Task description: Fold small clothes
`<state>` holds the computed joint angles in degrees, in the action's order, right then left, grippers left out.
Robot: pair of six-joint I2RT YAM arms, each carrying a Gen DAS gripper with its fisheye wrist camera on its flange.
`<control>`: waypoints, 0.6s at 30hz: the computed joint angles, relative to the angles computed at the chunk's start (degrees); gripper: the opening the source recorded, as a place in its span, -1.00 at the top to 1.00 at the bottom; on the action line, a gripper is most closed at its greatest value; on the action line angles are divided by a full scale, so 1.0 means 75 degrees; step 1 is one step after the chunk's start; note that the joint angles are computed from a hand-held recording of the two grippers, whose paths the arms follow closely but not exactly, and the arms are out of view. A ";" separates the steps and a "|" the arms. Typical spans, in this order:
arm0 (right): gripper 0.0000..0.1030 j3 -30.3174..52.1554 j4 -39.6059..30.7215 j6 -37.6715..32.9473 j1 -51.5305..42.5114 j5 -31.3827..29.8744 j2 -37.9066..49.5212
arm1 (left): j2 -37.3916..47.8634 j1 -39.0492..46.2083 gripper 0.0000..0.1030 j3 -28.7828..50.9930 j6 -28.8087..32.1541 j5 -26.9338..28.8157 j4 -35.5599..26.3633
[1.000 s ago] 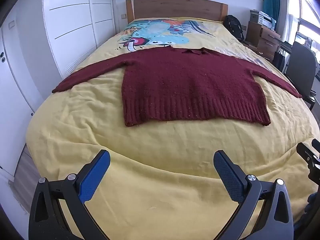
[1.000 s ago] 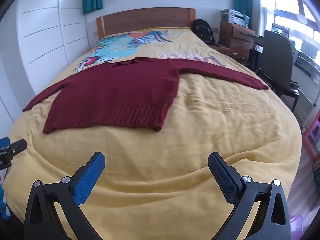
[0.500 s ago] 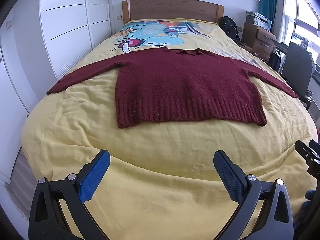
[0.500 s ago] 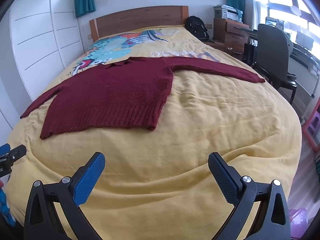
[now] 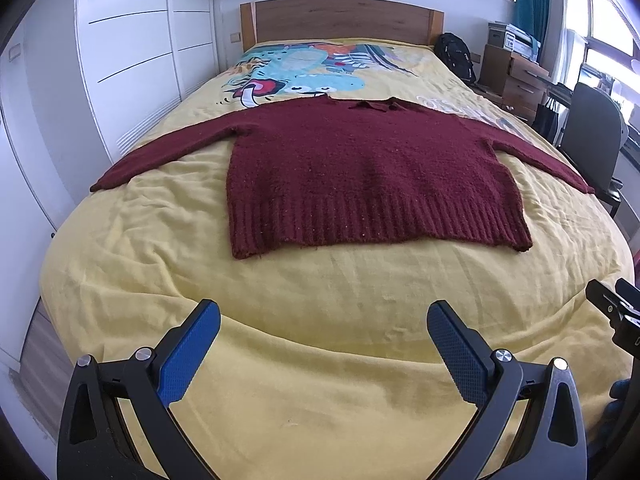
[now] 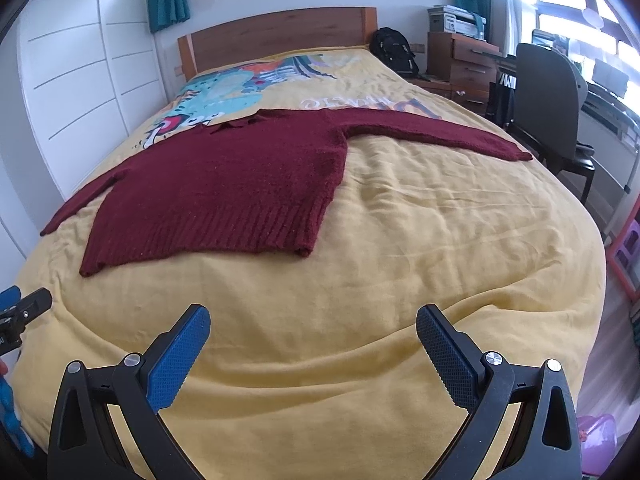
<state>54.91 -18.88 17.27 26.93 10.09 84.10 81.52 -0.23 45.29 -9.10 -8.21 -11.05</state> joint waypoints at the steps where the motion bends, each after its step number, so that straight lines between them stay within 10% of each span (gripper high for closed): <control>1: -1.00 0.0031 0.0047 -0.0004 0.0011 0.0005 0.0058 | 0.0005 0.0025 -0.98 0.0020 0.0002 0.0022 -0.0010; 18: -1.00 0.0201 -0.0069 -0.0120 0.0029 -0.0050 0.0317 | 0.0277 0.0185 -0.98 0.0263 0.0161 0.0469 -0.0169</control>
<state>56.41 -19.40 16.37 27.15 9.72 86.48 83.60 1.16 47.26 -7.89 -4.69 -12.32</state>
